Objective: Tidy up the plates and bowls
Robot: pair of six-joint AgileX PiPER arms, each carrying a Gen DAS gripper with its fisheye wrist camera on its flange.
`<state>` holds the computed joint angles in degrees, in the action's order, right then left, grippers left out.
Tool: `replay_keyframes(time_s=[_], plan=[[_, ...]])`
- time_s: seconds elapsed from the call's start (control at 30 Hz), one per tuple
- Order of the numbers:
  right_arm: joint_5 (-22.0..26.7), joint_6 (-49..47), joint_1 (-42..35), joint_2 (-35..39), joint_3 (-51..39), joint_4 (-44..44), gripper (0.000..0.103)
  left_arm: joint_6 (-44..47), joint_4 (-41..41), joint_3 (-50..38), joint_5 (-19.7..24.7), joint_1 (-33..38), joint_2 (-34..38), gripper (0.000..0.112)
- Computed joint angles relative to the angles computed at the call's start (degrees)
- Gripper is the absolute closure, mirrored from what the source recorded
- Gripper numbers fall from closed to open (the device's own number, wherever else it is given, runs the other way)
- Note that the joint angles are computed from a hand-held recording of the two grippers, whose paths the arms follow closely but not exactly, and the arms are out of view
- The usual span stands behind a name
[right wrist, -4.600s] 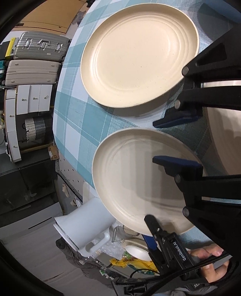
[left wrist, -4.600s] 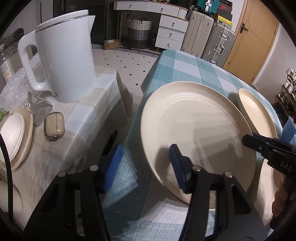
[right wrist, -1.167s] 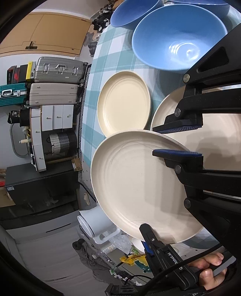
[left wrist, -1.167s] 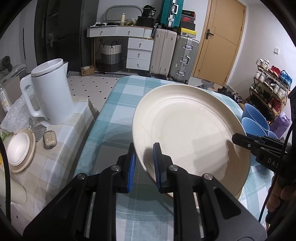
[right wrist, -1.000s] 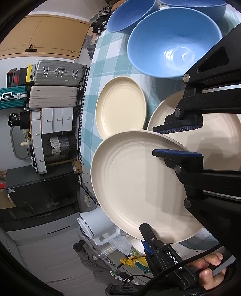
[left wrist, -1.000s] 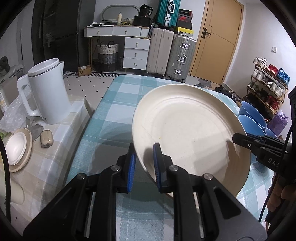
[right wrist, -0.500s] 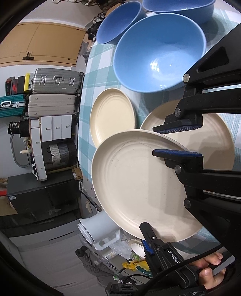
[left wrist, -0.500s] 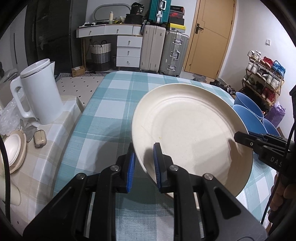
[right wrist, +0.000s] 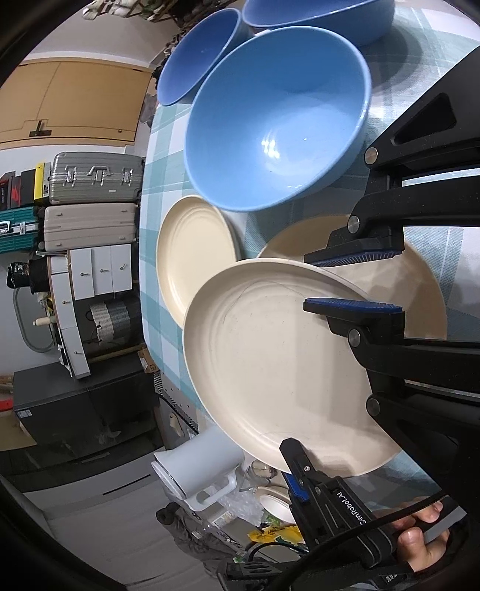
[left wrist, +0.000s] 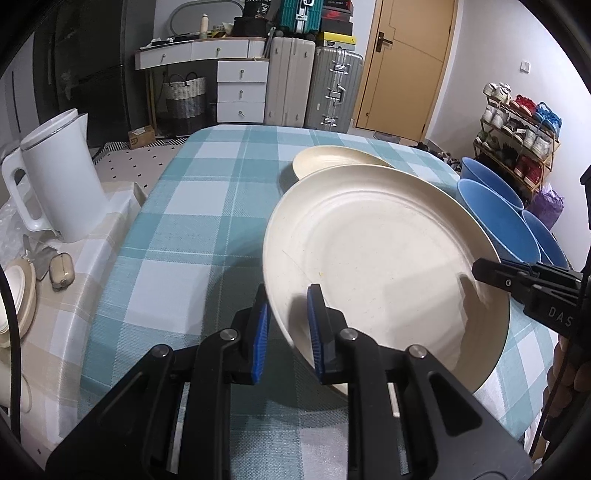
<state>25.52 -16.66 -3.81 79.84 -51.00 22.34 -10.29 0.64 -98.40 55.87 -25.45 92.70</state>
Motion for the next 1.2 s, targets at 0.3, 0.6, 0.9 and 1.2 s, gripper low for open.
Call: replay_keyframes(time_s=[0.3, 0.6, 0.9, 1.2], plan=[[-2.03, -1.16, -1.19, -0.04, 3.31, 1.46, 0.085, 1.66, -0.21, 1.78, -1.80, -0.95, 1.37, 0.095], [-3.78, 5.94, 0.29, 0.22, 4.75, -5.85, 0.085, 2.90, 0.29, 2.32, -3.23, -1.29, 3.06, 0.094], [-4.88, 19.14, 3.73, 0.42, 5.17, -17.91, 0.084, 2.18, 2.84, 2.94, -4.35, -2.58, 3.60, 0.093], [-4.57, 27.98, 4.82, 0.29, 6.14, -26.20, 0.084, 1.76, 4.62, 3.54, -4.53, -4.26, 4.07, 0.092]])
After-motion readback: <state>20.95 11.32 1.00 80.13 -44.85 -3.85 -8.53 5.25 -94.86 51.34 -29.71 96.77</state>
